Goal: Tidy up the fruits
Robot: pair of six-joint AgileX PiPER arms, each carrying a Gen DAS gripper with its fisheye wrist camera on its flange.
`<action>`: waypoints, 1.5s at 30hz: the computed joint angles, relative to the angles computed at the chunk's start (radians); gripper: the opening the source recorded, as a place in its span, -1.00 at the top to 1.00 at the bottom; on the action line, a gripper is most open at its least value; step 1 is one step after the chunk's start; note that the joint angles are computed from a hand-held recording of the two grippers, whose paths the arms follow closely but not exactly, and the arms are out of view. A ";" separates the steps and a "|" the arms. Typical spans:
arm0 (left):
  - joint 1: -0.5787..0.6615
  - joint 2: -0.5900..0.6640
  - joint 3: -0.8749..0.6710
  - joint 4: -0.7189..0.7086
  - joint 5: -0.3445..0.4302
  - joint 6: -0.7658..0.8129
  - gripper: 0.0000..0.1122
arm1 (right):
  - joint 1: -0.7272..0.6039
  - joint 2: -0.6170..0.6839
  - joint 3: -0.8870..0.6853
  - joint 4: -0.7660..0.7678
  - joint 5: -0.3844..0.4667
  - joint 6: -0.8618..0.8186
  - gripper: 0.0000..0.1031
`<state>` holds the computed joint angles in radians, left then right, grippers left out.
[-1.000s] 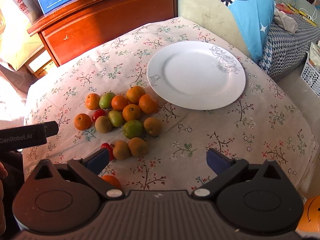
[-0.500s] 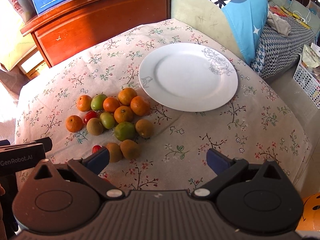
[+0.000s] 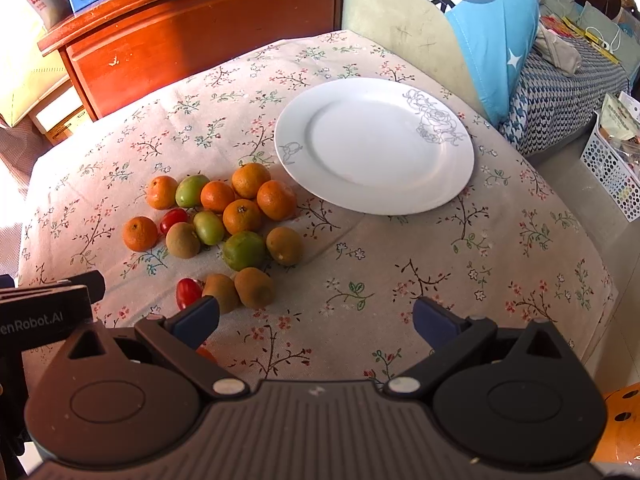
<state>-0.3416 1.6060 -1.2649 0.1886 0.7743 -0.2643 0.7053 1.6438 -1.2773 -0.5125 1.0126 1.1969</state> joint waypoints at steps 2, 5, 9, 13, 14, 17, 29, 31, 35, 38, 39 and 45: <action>0.002 -0.002 0.001 -0.005 -0.003 -0.001 -0.79 | -0.001 -0.002 0.001 0.000 -0.003 0.003 -0.98; 0.000 -0.004 0.002 -0.001 -0.003 -0.005 -0.79 | -0.001 -0.005 0.004 -0.004 -0.006 0.007 -0.98; -0.005 -0.008 0.002 0.013 -0.001 -0.016 -0.78 | 0.004 -0.004 0.001 -0.013 -0.002 0.011 -0.98; -0.007 -0.010 0.001 0.018 0.002 -0.019 -0.77 | 0.003 -0.006 0.003 -0.013 -0.003 0.010 -0.98; -0.008 -0.012 0.001 0.020 0.004 -0.020 -0.77 | 0.004 -0.007 0.004 -0.015 -0.004 0.012 -0.98; -0.012 -0.014 -0.002 0.029 0.010 -0.028 -0.77 | 0.005 -0.012 0.010 -0.017 -0.010 0.016 -0.98; -0.028 -0.027 0.003 0.056 0.008 -0.054 -0.77 | 0.003 -0.034 0.035 -0.019 -0.037 0.022 -0.98; -0.029 -0.028 0.005 0.059 0.006 -0.055 -0.77 | 0.002 -0.038 0.038 -0.018 -0.040 0.022 -0.98; -0.029 -0.032 0.008 0.051 0.009 -0.054 -0.77 | 0.006 -0.045 0.047 -0.026 -0.042 0.029 -0.98; -0.034 -0.031 0.008 0.053 0.014 -0.057 -0.77 | 0.008 -0.047 0.049 -0.031 -0.037 0.028 -0.98; -0.037 -0.031 0.009 0.060 0.014 -0.062 -0.77 | 0.010 -0.046 0.048 -0.033 -0.035 0.028 -0.98; -0.052 -0.036 0.020 0.087 0.012 -0.084 -0.77 | 0.018 -0.049 0.055 -0.049 -0.031 0.033 -0.98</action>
